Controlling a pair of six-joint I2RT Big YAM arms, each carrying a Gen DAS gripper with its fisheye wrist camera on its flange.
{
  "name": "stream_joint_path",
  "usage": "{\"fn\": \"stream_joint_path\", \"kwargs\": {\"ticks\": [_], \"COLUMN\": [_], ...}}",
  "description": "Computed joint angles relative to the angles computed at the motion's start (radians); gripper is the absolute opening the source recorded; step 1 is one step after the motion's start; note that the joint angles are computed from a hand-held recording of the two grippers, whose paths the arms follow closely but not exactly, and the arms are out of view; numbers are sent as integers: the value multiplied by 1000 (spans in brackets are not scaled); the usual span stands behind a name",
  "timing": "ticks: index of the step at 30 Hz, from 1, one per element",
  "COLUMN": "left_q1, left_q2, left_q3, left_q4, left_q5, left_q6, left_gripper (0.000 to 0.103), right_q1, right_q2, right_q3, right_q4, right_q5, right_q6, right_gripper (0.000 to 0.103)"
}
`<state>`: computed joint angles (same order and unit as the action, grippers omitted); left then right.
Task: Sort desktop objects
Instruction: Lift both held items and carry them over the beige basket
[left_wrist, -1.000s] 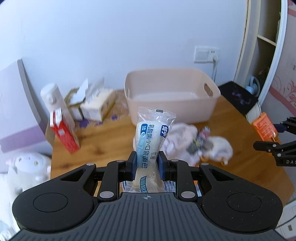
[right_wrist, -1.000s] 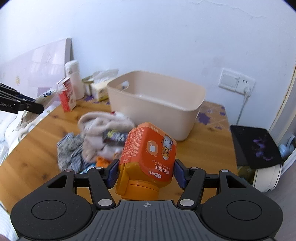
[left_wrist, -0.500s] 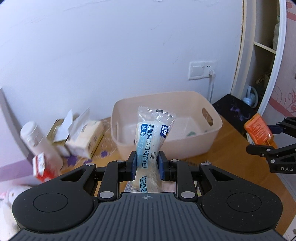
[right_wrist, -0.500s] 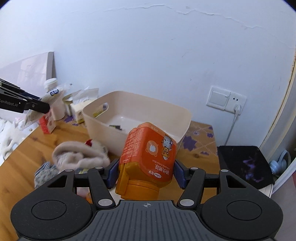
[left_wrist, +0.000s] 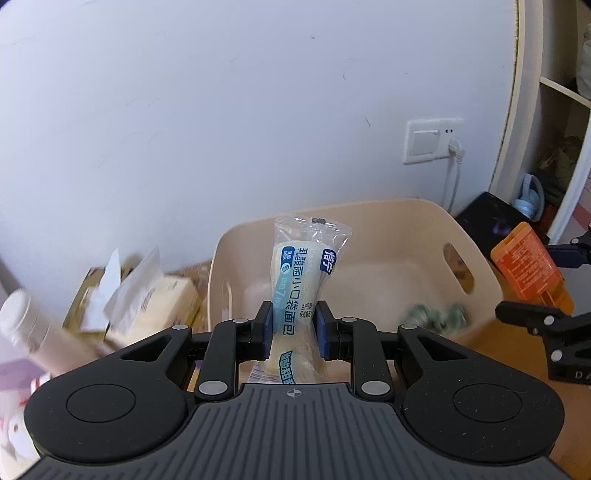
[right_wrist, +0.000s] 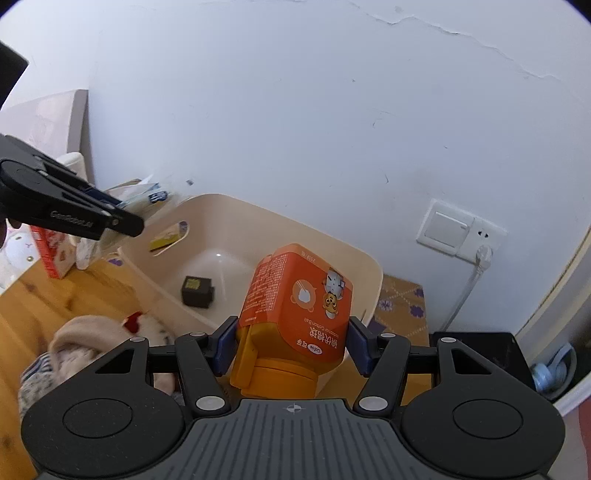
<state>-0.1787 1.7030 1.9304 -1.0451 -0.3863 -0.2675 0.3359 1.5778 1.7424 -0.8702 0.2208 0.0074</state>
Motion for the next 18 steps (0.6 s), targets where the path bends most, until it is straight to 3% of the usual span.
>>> {"fn": "stream_joint_path", "kwargs": {"ticks": [10,15,18], "left_q1": [41,62,64], "left_q2": [156,230,283], "left_q3": [131,202,268], "left_q4": [-25,-113,-210], "left_q5": [39,85,59], "left_q6": [-22,-53,-77], "left_gripper": [23,23,24], "right_q1": [-29,-44,-51], "right_q2": [179,272,332], "right_q3": [175,275,351], "right_q4": [-64,-144,-222], "right_q5": [4,-19,-44], "right_q6": [-38,-19,-36], "right_gripper": [58,58,58]}}
